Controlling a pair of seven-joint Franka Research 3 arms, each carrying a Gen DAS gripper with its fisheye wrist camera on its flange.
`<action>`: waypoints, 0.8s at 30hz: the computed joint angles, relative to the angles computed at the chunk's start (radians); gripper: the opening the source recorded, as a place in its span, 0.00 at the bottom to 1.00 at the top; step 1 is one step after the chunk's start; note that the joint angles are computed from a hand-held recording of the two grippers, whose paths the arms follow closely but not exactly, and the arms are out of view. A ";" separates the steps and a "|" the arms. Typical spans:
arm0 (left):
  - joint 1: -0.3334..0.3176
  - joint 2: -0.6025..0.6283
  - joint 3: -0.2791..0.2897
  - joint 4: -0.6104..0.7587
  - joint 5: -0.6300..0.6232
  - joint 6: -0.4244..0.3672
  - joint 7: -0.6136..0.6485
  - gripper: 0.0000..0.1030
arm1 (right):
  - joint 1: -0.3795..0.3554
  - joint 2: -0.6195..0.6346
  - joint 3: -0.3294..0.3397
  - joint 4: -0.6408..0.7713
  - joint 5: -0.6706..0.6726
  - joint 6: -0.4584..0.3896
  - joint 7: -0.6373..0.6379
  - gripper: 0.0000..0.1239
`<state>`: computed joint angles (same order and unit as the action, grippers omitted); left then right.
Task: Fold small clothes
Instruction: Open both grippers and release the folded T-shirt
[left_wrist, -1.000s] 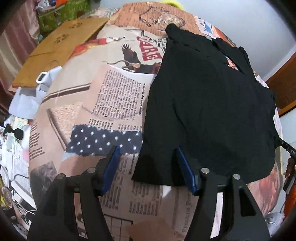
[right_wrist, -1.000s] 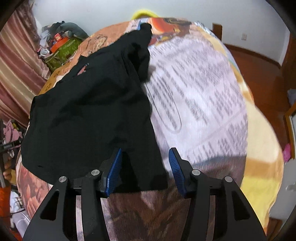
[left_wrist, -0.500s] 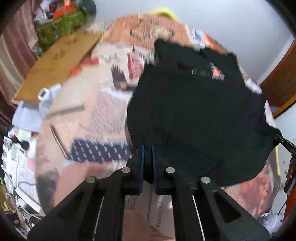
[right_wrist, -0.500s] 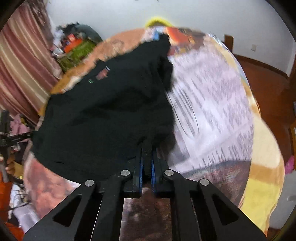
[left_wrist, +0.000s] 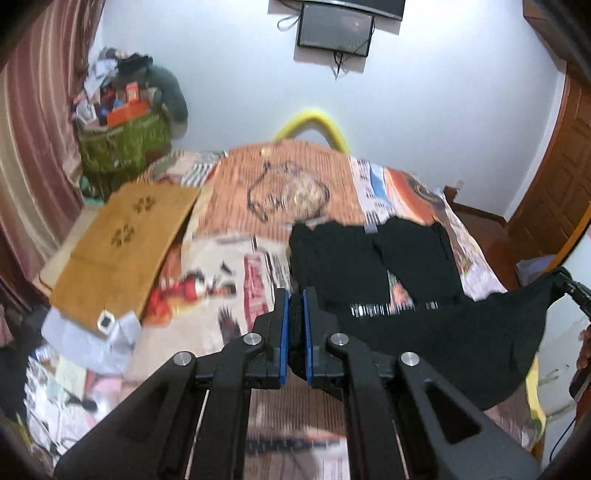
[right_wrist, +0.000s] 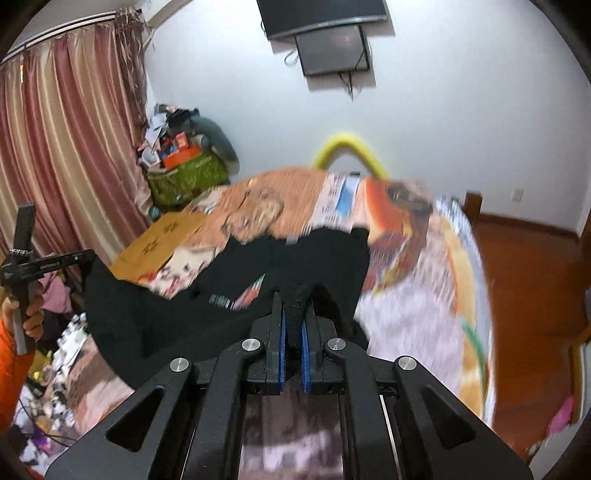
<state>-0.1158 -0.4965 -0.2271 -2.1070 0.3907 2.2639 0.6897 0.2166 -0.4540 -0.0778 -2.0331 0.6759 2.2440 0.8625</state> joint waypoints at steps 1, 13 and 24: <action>0.004 0.013 0.003 0.013 0.004 0.004 0.005 0.06 | -0.005 0.012 0.002 0.015 -0.008 -0.004 0.014 0.04; 0.078 0.372 0.047 0.320 0.114 -0.032 -0.005 0.06 | -0.013 0.337 0.070 0.300 -0.086 0.146 0.127 0.04; 0.071 0.762 0.136 0.636 0.142 -0.104 0.013 0.06 | -0.012 0.678 0.107 0.564 -0.312 0.179 0.337 0.04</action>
<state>-0.0451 0.2659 -0.0907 -1.4706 0.5327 2.1601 0.7025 0.2044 0.2245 0.0287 -1.4694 0.3640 2.4226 1.1990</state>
